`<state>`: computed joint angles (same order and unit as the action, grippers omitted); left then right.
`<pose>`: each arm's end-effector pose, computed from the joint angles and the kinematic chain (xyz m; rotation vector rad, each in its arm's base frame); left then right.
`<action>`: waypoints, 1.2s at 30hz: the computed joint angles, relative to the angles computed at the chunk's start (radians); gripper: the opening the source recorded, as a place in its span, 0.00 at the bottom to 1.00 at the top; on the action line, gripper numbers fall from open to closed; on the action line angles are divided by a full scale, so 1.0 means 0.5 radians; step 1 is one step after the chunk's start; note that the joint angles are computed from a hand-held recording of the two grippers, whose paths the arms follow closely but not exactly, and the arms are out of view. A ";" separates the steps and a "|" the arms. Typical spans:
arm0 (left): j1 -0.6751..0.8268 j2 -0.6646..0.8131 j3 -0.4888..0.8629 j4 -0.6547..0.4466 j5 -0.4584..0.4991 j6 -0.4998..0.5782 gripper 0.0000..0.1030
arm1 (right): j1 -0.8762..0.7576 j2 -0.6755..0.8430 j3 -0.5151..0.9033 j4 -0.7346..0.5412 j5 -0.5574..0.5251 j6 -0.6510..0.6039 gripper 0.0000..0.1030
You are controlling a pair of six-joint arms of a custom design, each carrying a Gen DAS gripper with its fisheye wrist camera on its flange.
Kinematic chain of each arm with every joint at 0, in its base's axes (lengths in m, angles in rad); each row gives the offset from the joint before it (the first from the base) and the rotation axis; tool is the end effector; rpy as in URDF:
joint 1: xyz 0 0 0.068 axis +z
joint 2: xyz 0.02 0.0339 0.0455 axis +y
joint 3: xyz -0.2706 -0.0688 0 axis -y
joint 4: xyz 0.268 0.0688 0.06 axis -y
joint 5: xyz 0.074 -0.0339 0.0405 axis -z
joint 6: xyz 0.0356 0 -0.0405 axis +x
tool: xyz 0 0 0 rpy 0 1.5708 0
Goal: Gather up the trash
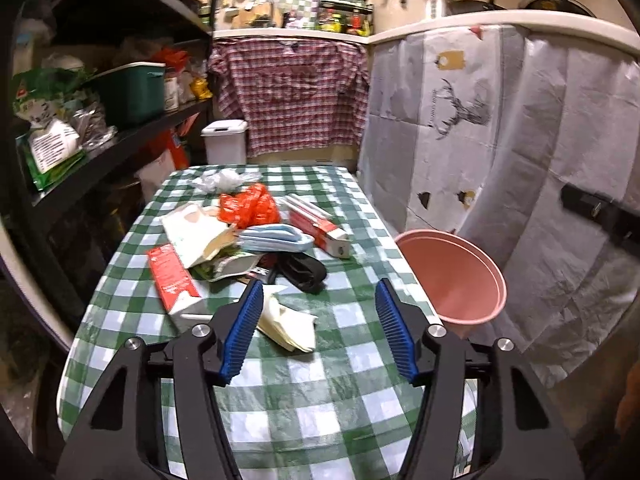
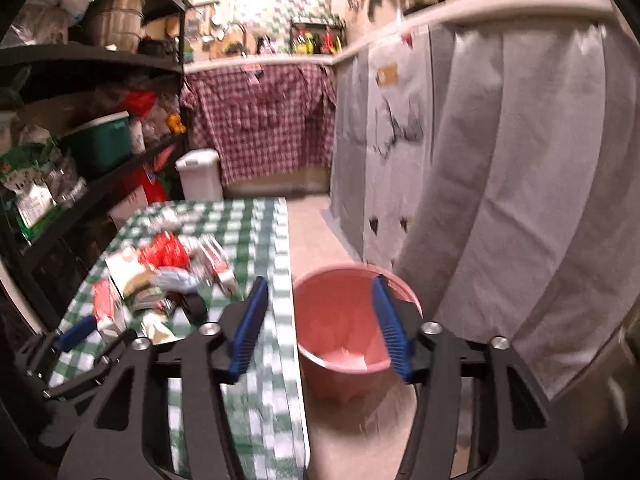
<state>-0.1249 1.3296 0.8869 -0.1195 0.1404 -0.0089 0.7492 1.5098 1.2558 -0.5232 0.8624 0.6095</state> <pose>0.3126 -0.0443 0.2574 0.2064 2.1254 -0.2284 0.2727 0.2167 0.3062 0.2466 2.0351 -0.1905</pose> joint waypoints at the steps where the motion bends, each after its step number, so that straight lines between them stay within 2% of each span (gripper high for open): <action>1: 0.021 0.016 0.031 -0.012 0.002 -0.010 0.55 | -0.011 0.003 0.020 0.041 -0.030 -0.047 0.46; 5: 0.078 0.108 0.154 -0.071 -0.030 -0.036 0.55 | -0.072 0.116 0.152 0.217 -0.122 -0.319 0.46; 9: 0.188 0.257 0.421 -0.271 0.026 -0.068 0.54 | -0.196 0.296 0.364 0.253 -0.425 -0.447 0.45; 11: 0.227 0.329 0.551 -0.348 0.058 -0.021 0.54 | -0.248 0.389 0.457 0.322 -0.561 -0.541 0.41; 16: 0.298 0.513 0.822 -0.454 0.097 0.132 0.54 | -0.347 0.686 0.738 0.408 -0.859 -0.785 0.40; 19: 0.344 0.587 0.840 -0.397 0.094 0.130 0.54 | -0.395 0.844 0.849 0.410 -0.997 -0.774 0.40; 22: 0.400 0.676 0.817 -0.297 0.050 0.046 0.54 | -0.446 1.071 1.047 0.357 -1.141 -0.758 0.30; 25: 0.446 0.828 0.896 -0.348 0.009 -0.061 0.54 | -0.472 1.259 1.224 0.292 -1.222 -0.756 0.24; 29: 0.468 0.962 0.984 -0.345 -0.053 -0.106 0.54 | -0.506 1.502 1.474 0.181 -1.319 -0.761 0.23; 34: 0.487 1.142 1.182 -0.522 -0.057 -0.182 0.55 | -0.567 1.793 1.822 0.036 -1.401 -0.693 0.26; 36: 0.482 1.195 1.229 -0.573 -0.125 -0.185 0.56 | -0.586 1.933 2.028 -0.041 -1.422 -0.677 0.27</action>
